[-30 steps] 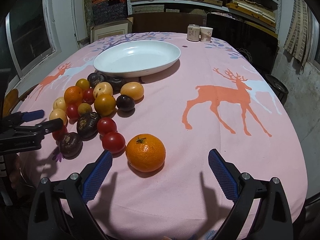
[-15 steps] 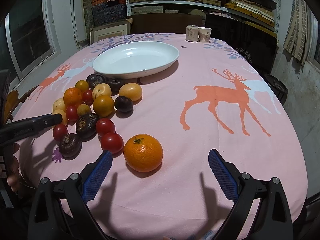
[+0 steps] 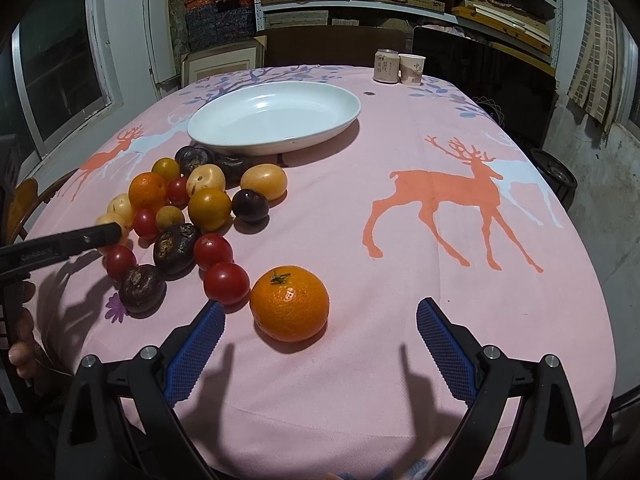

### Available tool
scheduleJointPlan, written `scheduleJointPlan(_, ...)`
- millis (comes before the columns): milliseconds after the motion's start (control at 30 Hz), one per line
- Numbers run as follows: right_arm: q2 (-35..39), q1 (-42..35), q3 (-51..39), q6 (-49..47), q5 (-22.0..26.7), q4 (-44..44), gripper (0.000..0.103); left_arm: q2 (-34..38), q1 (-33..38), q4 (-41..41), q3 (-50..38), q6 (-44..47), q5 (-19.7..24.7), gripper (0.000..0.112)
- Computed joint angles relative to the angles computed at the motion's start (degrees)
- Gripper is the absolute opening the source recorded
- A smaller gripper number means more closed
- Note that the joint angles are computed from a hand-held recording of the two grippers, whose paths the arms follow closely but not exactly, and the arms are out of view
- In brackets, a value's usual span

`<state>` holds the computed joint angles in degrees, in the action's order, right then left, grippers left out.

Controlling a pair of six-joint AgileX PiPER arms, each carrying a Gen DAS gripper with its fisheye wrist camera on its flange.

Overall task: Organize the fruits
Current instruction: 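Grasp the yellow pear with the left tool while the right tool grasps the orange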

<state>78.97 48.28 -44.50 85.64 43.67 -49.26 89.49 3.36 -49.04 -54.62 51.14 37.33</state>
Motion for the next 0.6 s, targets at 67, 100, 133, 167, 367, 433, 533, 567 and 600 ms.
scheduleJointPlan(67, 0.1, 0.1, -0.2, -0.3, -0.2, -0.1, 0.097, -2.5, 1.1, -1.3, 0.7, 1.6, -0.7, 0.039)
scheduleJointPlan(100, 0.2, 0.2, -0.4, -0.6, -0.5, -0.1, 0.097, -3.5, 1.8, -1.9, 0.8, 2.1, -0.8, 0.039)
scheduleJointPlan(133, 0.5, 0.4, -0.6, -1.1, -0.8, -0.1, 0.097, -4.4, 2.5, -2.5, 0.8, 2.7, -0.7, 0.039)
scheduleJointPlan(167, 0.7, 0.3, -0.8, -1.4, -1.0, -0.3, 0.097, -4.9, 2.8, -2.5, 0.8, 2.9, -0.7, 0.039)
scheduleJointPlan(367, 3.3, -1.7, -2.5, -5.8, -2.4, 3.3, 0.079, -5.3, 2.7, -1.1, 1.3, 3.1, 0.0, 0.039)
scheduleJointPlan(433, 3.8, -1.5, -2.6, -6.1, -2.1, 3.2, 0.079, -5.2, 2.0, -0.4, 1.7, 3.0, -0.6, 0.039)
scheduleJointPlan(533, 4.5, -2.7, -2.4, -6.7, -3.4, 3.7, 0.058, -5.1, 1.5, -0.1, 2.2, 3.5, -0.8, 0.039)
scheduleJointPlan(567, 4.3, -4.0, -1.8, -8.4, -6.0, 5.2, 0.046, -5.1, 1.3, 0.2, 2.3, 3.4, -1.1, 0.039)
scheduleJointPlan(600, 3.9, -4.9, -1.1, -9.3, -8.6, 6.1, 0.046, -5.1, 1.0, 0.7, 2.3, 3.1, -1.4, 0.039)
